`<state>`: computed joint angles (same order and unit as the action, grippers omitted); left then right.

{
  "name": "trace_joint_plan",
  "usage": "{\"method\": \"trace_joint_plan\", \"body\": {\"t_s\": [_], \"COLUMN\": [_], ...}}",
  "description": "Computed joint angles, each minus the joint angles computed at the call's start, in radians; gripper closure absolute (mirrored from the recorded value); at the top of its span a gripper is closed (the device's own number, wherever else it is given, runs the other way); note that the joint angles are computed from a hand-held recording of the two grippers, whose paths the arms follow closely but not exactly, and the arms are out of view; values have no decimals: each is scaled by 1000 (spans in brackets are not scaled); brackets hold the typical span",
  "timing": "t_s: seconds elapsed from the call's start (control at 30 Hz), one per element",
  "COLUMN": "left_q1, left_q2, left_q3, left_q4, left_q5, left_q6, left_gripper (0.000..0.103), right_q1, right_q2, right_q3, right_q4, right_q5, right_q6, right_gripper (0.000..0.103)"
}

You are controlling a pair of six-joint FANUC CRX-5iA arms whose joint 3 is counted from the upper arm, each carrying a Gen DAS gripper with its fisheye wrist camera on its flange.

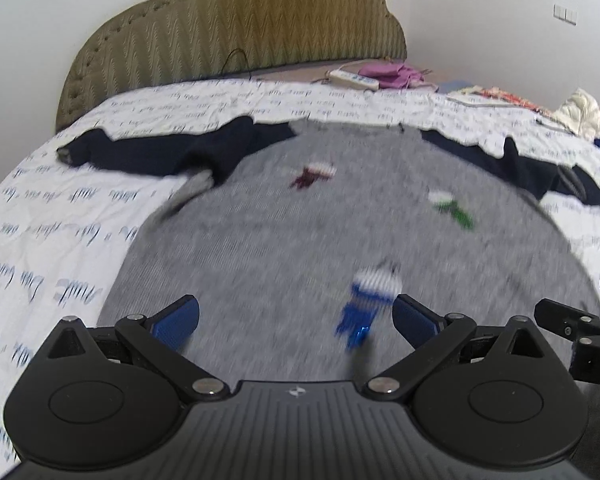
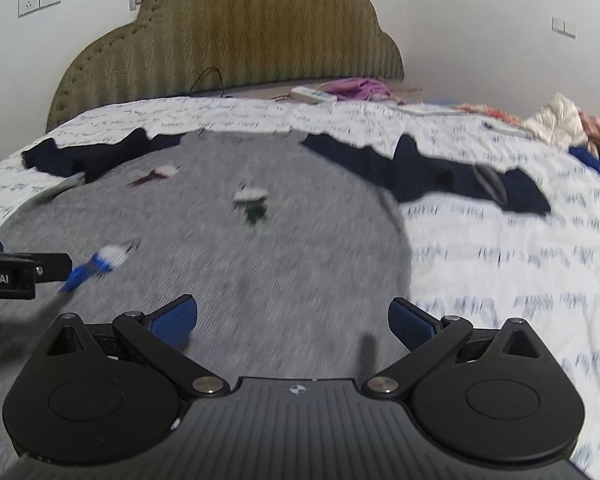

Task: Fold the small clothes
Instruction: 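Grasp the ribbed cuff of a navy sleeve with the right gripper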

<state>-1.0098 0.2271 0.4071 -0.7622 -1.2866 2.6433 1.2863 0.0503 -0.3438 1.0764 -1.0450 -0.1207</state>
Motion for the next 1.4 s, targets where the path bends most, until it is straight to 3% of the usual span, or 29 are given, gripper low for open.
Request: {"method": "trace_joint_plan", "body": {"t_s": [0.23,0.47,0.6,0.73,0.83,0.93,1.03,1.17,1.23,1.3,1.4], "left_q1": [59,111,97,99,100,99,99,101,103,102,103], "left_q2": [31,49,59,49,49,50,50,47,47,47,45], "left_q3": [20,-25,-16,-32,-33,-32,-33,-37,-38,-38,-41], "left_q4": [0,63,35,34,34,32,32,31,32,32,32], "left_q5": [112,161,152,171,175,173,176,182,184,184,190], "left_q6": [42,77,72,94,97,98,100,107,107,107,111], "left_gripper": [0,0,0,0,0,0,0,0,0,0,0], "right_q1": [-161,-355,-452,-533,-563,-571,-587,-620,-645,-663,-696], "right_q2": [-44,20,71,70,97,132,134,92,69,54,20], "right_q3": [-74,-96,-81,-77,-60,-22,-8,-30,-53,-67,-102], "right_q4": [215,359,376,375,358,279,213,188,186,188,233], "right_q5": [115,51,28,95,122,134,181,264,321,353,416], "right_q6": [-21,271,349,215,250,328,326,213,142,80,-64], "right_gripper": [0,0,5,5,9,31,42,55,79,90,91]}}
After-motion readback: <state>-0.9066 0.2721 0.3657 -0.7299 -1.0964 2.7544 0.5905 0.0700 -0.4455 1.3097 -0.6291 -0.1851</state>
